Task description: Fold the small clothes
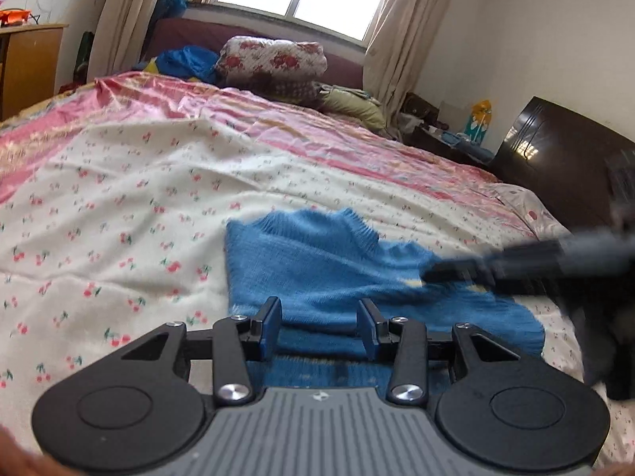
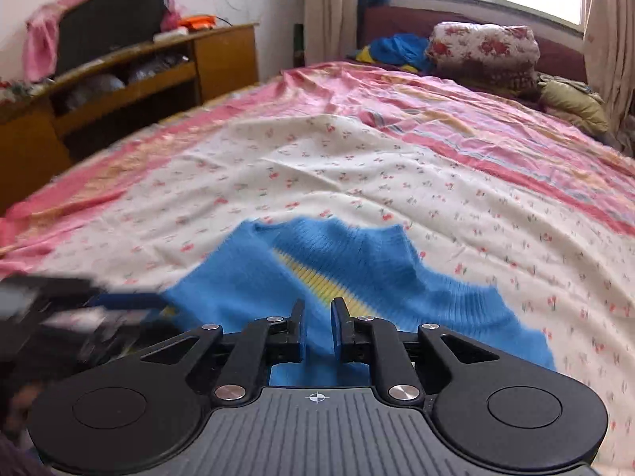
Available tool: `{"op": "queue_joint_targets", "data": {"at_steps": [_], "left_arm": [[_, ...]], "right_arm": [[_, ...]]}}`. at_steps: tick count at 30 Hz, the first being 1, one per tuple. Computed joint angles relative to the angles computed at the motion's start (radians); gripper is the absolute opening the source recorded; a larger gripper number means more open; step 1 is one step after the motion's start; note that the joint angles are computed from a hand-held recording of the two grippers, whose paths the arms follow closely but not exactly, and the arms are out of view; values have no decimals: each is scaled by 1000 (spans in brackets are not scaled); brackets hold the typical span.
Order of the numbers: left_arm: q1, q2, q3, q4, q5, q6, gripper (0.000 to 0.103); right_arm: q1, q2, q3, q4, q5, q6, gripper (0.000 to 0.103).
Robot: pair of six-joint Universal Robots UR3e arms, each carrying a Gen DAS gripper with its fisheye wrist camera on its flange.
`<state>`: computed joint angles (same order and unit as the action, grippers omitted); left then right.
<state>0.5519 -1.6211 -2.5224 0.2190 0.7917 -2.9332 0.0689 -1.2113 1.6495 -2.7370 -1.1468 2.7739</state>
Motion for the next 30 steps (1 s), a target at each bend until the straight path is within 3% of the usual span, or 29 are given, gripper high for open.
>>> {"op": "queue_joint_targets", "data": {"at_steps": [3, 6, 8, 16, 18, 21, 26, 30], "left_arm": [[-70, -47, 79, -14, 29, -59, 49], [-204, -139, 211, -77, 179, -80, 49], [-260, -177, 257, -115, 251, -55, 49], [-311, -94, 255, -171, 320, -50, 49], [-339, -94, 275, -173, 339, -66, 49], [-399, -113, 307, -166, 387, -78, 49], [-499, -152, 362, -191, 477, -56, 49], [-527, -157, 378, -203, 503, -33, 49]], "right_arm": [[-26, -51, 119, -24, -1, -35, 15], [-32, -37, 158, 8, -37, 14, 15], [-74, -96, 274, -63, 19, 16, 15], [-367, -375, 623, -247, 155, 79, 15], [-409, -386, 659, -302, 150, 103, 16], [-470, -377, 695, -352, 167, 127, 25], [-478, -292, 644, -325, 187, 135, 36], [-474, -240, 600, -290, 197, 142, 36]]}}
